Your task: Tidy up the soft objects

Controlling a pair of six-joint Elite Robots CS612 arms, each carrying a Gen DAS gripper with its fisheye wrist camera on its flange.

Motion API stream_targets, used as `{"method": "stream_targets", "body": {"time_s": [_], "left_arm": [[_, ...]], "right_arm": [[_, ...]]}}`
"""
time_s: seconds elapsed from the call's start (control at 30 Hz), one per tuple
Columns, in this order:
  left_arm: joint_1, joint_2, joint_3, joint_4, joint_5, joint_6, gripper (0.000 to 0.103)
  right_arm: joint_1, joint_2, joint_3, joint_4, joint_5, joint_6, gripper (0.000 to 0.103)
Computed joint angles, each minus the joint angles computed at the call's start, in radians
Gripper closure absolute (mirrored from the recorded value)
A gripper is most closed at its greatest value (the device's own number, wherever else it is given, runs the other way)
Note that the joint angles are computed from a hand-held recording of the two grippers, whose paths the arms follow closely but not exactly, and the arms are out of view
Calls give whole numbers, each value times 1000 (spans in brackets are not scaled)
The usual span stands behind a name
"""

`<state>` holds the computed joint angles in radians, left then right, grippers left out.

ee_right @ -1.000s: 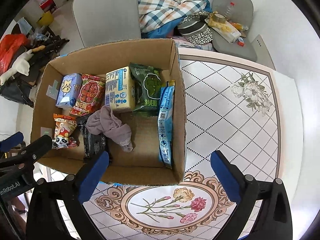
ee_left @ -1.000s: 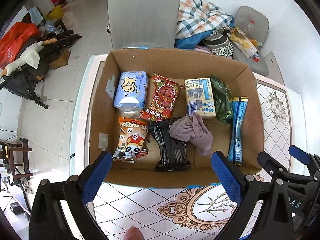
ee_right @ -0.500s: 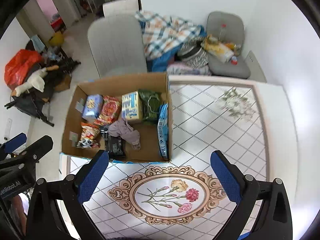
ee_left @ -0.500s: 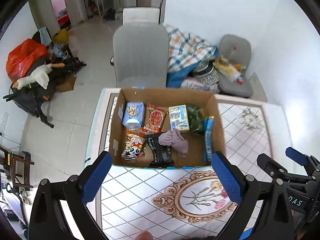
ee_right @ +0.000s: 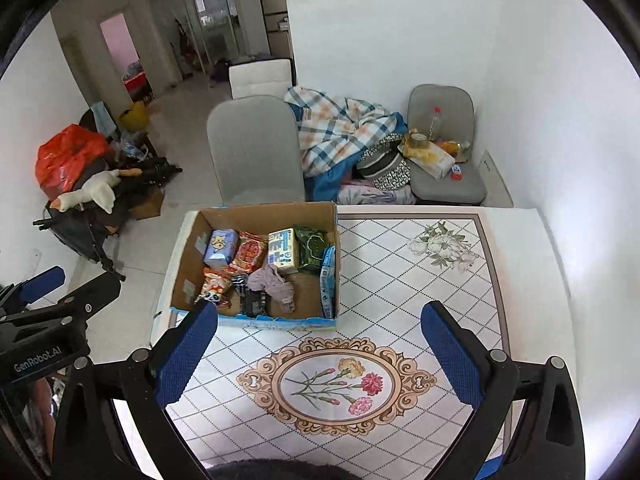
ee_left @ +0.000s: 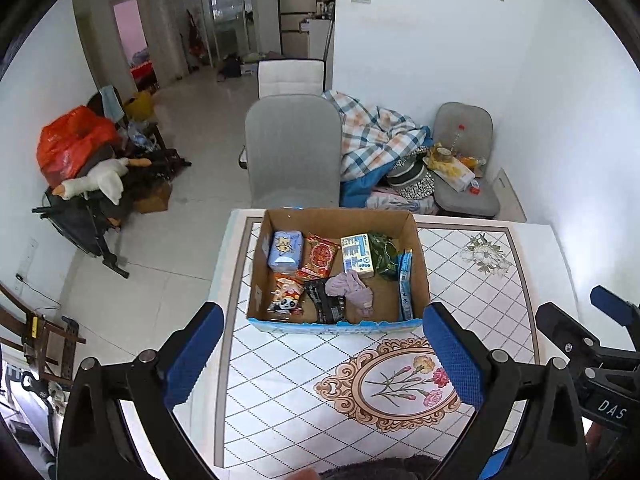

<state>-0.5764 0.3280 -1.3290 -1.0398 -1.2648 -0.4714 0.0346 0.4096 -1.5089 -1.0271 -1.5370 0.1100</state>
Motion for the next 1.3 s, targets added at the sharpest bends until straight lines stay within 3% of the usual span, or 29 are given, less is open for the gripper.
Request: {"method": "stream_targets", "body": {"time_s": [0.17,1.3], "left_arm": [[-11,2,-26,19,37,-12,1],[-9,11,-49,34,45,-33,1]], "right_arm": [[7,-1,-29,-2,-26,-19,0],[16,-2,-34,-11,-86,15,0]]}}
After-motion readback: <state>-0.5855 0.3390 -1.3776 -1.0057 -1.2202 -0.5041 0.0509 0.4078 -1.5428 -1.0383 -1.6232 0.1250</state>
